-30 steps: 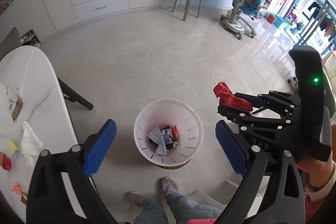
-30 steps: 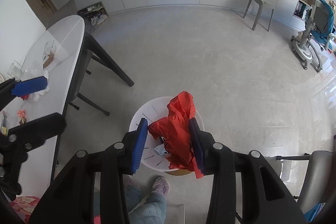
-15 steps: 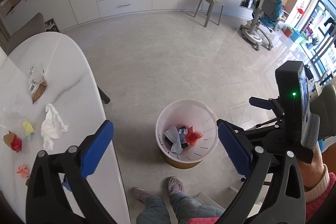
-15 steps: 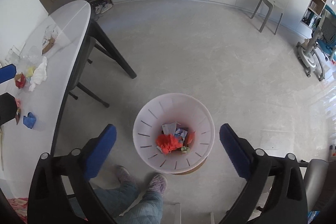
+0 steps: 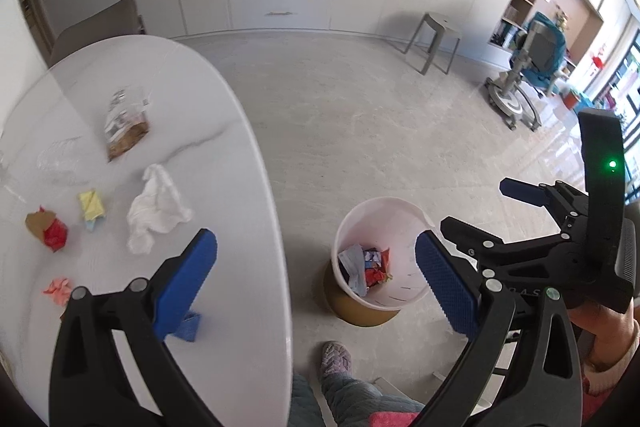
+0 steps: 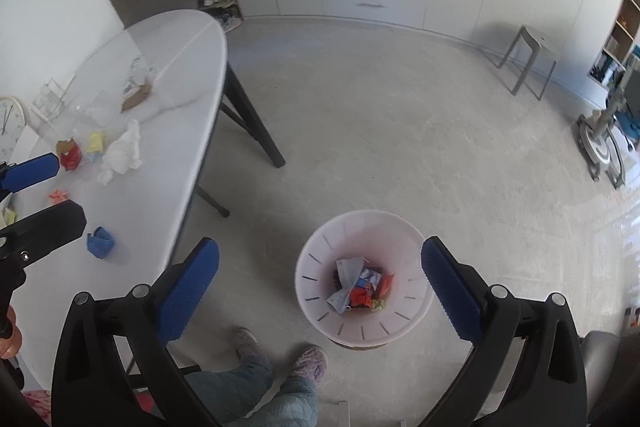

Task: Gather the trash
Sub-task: 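Move both grippers back over the table toward the brown wrapper and blue cloth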

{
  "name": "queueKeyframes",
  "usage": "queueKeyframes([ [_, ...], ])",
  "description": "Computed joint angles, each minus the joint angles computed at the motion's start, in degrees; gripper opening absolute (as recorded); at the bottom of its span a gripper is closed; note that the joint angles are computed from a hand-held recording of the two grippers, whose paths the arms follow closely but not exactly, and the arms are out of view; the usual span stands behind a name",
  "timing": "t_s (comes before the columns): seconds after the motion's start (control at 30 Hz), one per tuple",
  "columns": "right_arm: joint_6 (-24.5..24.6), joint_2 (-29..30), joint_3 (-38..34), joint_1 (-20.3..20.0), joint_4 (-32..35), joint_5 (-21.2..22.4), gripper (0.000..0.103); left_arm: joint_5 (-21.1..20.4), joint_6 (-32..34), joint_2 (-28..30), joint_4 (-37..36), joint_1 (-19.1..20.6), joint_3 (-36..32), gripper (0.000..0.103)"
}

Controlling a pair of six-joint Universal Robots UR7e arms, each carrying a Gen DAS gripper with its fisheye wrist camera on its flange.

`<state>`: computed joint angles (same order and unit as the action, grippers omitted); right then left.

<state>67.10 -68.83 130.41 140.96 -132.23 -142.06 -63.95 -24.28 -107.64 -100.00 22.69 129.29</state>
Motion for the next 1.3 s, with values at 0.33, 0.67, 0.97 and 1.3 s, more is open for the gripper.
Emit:
queueKeyframes([
  [0.33, -15.2, 14.2, -8.6, -1.5, -13.8, 4.7, 0.1, 11.2, -2.5, -8.3, 10.8, 9.6, -2.6, 0.095],
  [0.67, -29.8, 25.9, -16.9, -2.5, -24.5, 11.5, 0.1, 15.9, 1.3, -13.1, 10.2, 24.2, -4.6, 0.095],
  [0.97, -41.2, 35.2, -24.0, -2.7, -26.3, 14.7, 0.098, 15.1, 7.1, -12.3, 6.1, 34.9, -6.4, 0.095],
  [1.3, -41.1, 37.4, -26.0, -4.0, -22.5, 16.2, 0.059, 12.3, 10.2, -9.1, 1.0, 41.0, -7.2, 0.095],
])
